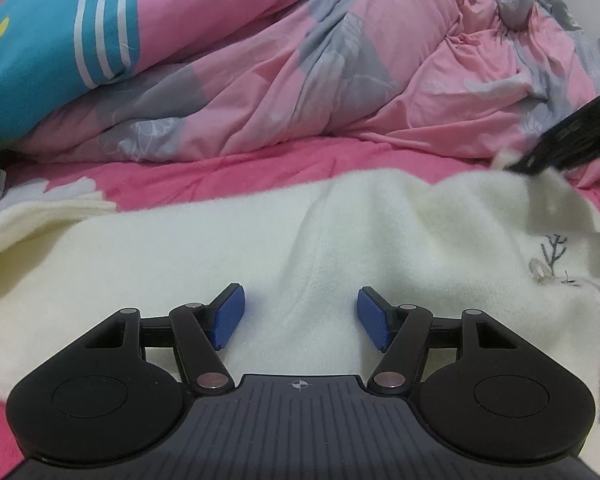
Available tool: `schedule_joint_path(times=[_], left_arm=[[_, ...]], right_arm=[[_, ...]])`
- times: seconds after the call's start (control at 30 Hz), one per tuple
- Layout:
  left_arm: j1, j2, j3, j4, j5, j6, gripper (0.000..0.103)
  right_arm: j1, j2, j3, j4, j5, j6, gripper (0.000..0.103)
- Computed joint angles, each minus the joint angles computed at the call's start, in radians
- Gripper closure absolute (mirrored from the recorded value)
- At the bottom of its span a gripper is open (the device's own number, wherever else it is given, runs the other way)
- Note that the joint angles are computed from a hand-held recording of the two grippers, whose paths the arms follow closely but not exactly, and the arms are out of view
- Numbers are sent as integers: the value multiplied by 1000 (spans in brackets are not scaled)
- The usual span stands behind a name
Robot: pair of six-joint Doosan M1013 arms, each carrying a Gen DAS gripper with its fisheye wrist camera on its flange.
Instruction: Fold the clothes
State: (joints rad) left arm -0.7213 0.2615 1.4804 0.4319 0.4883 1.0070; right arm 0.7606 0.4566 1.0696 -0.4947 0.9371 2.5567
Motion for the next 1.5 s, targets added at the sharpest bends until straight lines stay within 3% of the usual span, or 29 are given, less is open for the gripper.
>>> schedule_joint_path(times=[0.07,0.13,0.23,0.3,0.33,0.37,0.4,0.47,0.57,0.6,0.63,0.77,0.9,1.13,1.27,1.37,1.5], left_arm=[[1,1,-1,0,-1,-2,40],[3,1,-2,-12,-3,2,40],[10,1,-2,-41,-11,9,40],[14,0,0,-63,-16,13,40],[15,0,0,-66,-17,14,40],[15,0,0,-67,-16,15,40],[16,0,0,-69,-16,16,40],[16,0,0,-69,-16,16,40],[15,-1,1,-63,-16,13,40],[14,-1,1,-61,-16,12,39],[14,-1,2,-59,-16,10,39],[13,-1,4,-51,-15,6,39],[13,-1,5,-52,-18,4,39],[13,-1,5,-59,-19,5,39],[12,0,5,-56,-17,2,39],[12,-1,6,-54,-18,-1,39],[11,0,6,-43,-17,-8,39]], right_arm=[[31,-54,91,-144,-108,59,90],[62,-90,156,-235,-167,68,92],[98,-140,252,-246,-311,-48,95],[118,-153,276,-160,-353,-207,96],[129,-149,268,-100,-331,-310,96],[144,-130,239,-80,-257,-399,96],[157,-110,212,-90,-185,-452,96],[166,-93,182,-101,-115,-494,96],[142,-97,166,-168,-176,-321,87],[125,-94,158,-172,-207,-260,77],[102,-84,137,-143,-238,-235,73],[17,3,-5,101,-255,-382,61],[-28,128,-180,313,-108,-617,58],[-103,262,-358,668,86,-678,58],[-83,281,-396,631,160,-748,57],[-61,298,-436,567,210,-749,63],[-2,308,-468,406,263,-818,80]])
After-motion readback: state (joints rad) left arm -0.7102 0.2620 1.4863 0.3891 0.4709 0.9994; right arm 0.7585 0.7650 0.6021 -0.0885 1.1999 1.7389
